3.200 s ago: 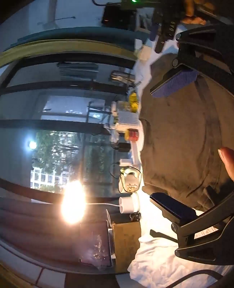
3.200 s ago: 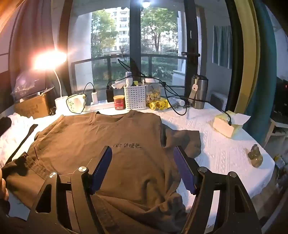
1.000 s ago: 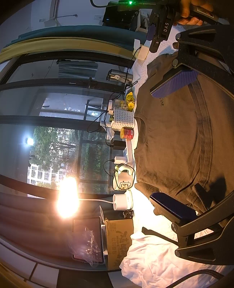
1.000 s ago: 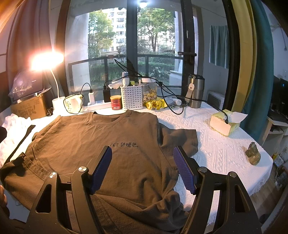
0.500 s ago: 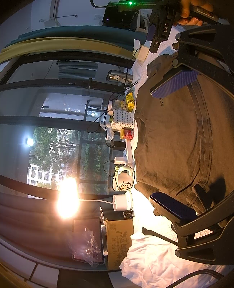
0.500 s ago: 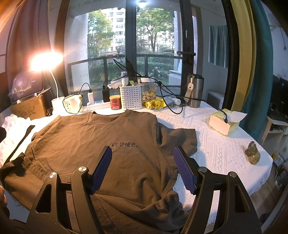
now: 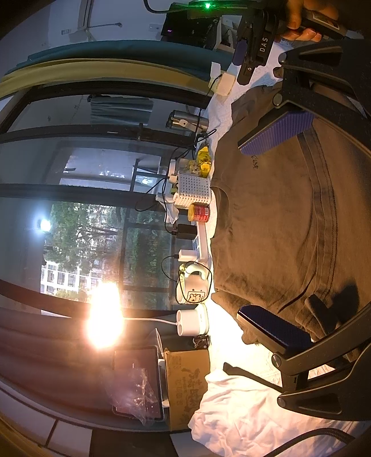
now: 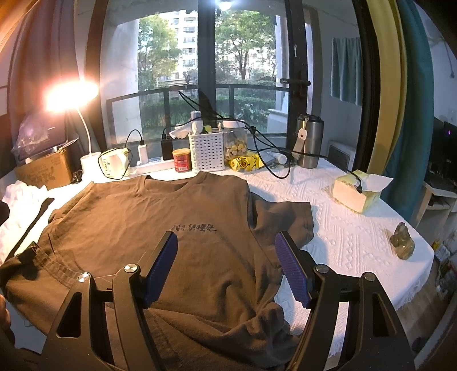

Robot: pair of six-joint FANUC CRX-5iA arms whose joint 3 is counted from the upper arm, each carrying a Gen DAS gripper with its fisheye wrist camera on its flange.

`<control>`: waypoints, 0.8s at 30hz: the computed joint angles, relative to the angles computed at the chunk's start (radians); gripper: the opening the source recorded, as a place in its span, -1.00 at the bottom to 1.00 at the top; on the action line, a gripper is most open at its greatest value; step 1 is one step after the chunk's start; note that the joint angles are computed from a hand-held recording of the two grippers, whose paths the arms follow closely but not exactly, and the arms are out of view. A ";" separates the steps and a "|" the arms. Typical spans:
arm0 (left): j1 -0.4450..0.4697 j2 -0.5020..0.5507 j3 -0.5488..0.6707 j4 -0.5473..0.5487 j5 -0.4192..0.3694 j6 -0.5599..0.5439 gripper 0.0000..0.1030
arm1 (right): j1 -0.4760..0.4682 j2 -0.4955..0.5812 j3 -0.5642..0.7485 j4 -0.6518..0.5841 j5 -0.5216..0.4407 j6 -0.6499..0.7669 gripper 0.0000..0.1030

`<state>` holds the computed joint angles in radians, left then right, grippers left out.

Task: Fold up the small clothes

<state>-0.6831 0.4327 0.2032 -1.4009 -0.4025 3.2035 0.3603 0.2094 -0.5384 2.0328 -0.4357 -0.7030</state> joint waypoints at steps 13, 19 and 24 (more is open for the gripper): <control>0.084 0.070 0.104 0.336 0.068 -0.361 1.00 | -0.030 0.038 0.050 -0.114 0.025 0.077 0.44; 0.111 0.112 0.165 0.483 0.073 -0.519 1.00 | -0.060 0.055 0.083 -0.171 0.043 0.130 0.44; 0.126 0.155 0.228 0.604 0.055 -0.650 1.00 | -0.089 0.074 0.115 -0.212 0.067 0.167 0.44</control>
